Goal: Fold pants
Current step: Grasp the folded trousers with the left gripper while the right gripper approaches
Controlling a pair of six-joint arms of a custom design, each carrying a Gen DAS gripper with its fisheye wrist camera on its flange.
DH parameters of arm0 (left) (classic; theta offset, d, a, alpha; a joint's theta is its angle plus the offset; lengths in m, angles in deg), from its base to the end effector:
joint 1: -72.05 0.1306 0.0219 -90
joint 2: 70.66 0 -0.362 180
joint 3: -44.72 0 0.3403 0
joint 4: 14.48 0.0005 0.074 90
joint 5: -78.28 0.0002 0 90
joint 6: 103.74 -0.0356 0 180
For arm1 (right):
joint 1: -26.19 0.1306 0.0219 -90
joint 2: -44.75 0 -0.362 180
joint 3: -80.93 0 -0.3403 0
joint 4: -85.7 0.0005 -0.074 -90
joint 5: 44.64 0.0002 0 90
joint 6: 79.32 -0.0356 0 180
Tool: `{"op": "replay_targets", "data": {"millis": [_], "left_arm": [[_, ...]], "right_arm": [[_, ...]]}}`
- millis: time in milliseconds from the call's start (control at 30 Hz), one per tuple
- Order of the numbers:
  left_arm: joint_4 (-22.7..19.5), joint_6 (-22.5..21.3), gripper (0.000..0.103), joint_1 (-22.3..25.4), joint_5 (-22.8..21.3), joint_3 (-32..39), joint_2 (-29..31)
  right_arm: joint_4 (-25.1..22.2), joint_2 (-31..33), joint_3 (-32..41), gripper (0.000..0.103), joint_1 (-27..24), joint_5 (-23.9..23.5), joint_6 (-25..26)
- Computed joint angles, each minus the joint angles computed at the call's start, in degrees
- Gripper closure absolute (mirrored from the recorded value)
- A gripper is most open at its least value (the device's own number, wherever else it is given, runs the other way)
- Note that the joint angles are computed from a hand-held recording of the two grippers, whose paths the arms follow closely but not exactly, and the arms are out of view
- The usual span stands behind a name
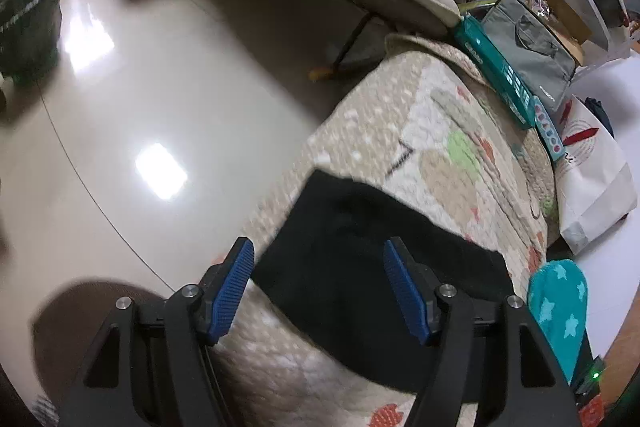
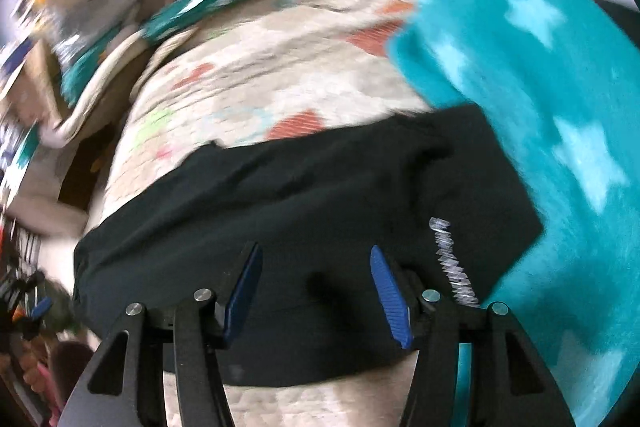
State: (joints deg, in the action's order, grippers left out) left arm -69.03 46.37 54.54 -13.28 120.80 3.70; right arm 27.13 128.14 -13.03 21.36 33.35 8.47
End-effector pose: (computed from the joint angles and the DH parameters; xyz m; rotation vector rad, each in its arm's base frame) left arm 0.3153 -0.0990 0.4020 -0.9452 2.3920 -0.5147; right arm 0.3802 -0.0252 0.4157 0.0740 2.5323 0.2485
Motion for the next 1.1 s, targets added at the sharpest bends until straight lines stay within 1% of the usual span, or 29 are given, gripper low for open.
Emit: {"op": "replay_targets", "data": {"millis": [67,167,233,267,300,367,433,500,600,667,700,767,800,833,867,900,933,967,1033,1100], "left_arm": [[2.06,2.31,0.036,-2.17,-1.79,-2.53,-1.59],[5.21,4.27,0.036,-4.23,-3.58,-5.61,-3.03],[5.57,3.14,0.036,-6.06,-6.57,-6.23,-3.55],[5.45,2.57,0.036,-6.98,-8.28,-5.91,-3.16],[5.15,2.43,0.036,-8.26,-10.18,-5.74,-2.95],[5.17,2.15,0.036,-9.28,-11.75,-5.8,-2.85],[5.21,2.1,0.036,-9.54,-12.74,-5.92,-2.74],[6.18,1.68,0.036,-9.15,-12.53,-6.42,-2.87],[7.79,1.06,0.036,-8.39,-11.26,-7.38,-3.21],[8.7,0.61,0.036,-7.73,-10.18,-7.89,-3.39],[9.13,0.4,0.036,-7.38,-9.59,-8.09,-3.42],[9.6,0.34,0.036,-6.8,-8.78,-8.46,-3.64],[9.69,0.29,0.036,-6.4,-8.38,-8.64,-3.79],[9.82,0.28,0.036,-5.79,-7.82,-8.88,-3.91],[9.91,0.29,0.036,-5.29,-7.31,-9.13,-4.05],[9.49,-0.13,0.036,-4.6,-6.45,-9.03,-3.79],[8.82,-0.49,0.036,-4.21,-6.13,-8.87,-3.51],[8.63,-0.21,0.036,-3.87,-5.94,-8.88,-3.42],[9.63,1.5,0.036,-2.5,-4.68,-9.91,-4.27],[10.66,3.79,0.036,-0.83,-3.39,-11.23,-5.49]], "right_arm": [[-0.39,0.28,1.32,0.042,3.29,-1.38,2.31],[-1.63,2.75,4.77,0.04,9.05,-2.66,6.26],[-3.3,5.49,8.1,0.038,13.4,-3.88,9.11],[-4.88,7.86,10.72,0.037,15.83,-5.18,10.34],[-6.1,9.38,12.41,0.036,17.29,-6.19,10.97],[-8.74,13.84,17.03,0.036,20.83,-7.62,11.66],[-10.49,18.69,22.21,0.036,24.59,-6.7,12.49],[-11.97,22.81,26.77,0.035,27.74,-5.44,14.17],[-16.08,29.98,34.89,0.033,32.42,-3.46,17.88],[-20.22,35.29,41.02,0.032,35.36,-1.83,21.36],[-21.56,37.1,42.78,0.032,36.32,-0.97,22.77],[-23.66,40.9,46.08,0.032,38.51,2.4,25.66],[-23.96,42.26,46.64,0.032,39.67,4.68,27.19],[-23.96,42.79,46.55,0.032,40.3,5.74,28.06],[-24.45,43.39,46.88,0.034,40.73,6.22,28.62],[-23.63,43.2,46.09,0.048,41.13,6.99,28.61],[-22.42,42.86,45.49,0.072,41.32,7.82,28.41],[-22.67,43.08,46.2,0.082,41.02,6.86,28.07],[-22.99,42.96,47.11,0.087,40.27,4.88,27.29],[-22.15,41.88,46.41,0.088,39.64,3.37,27.22]]}}
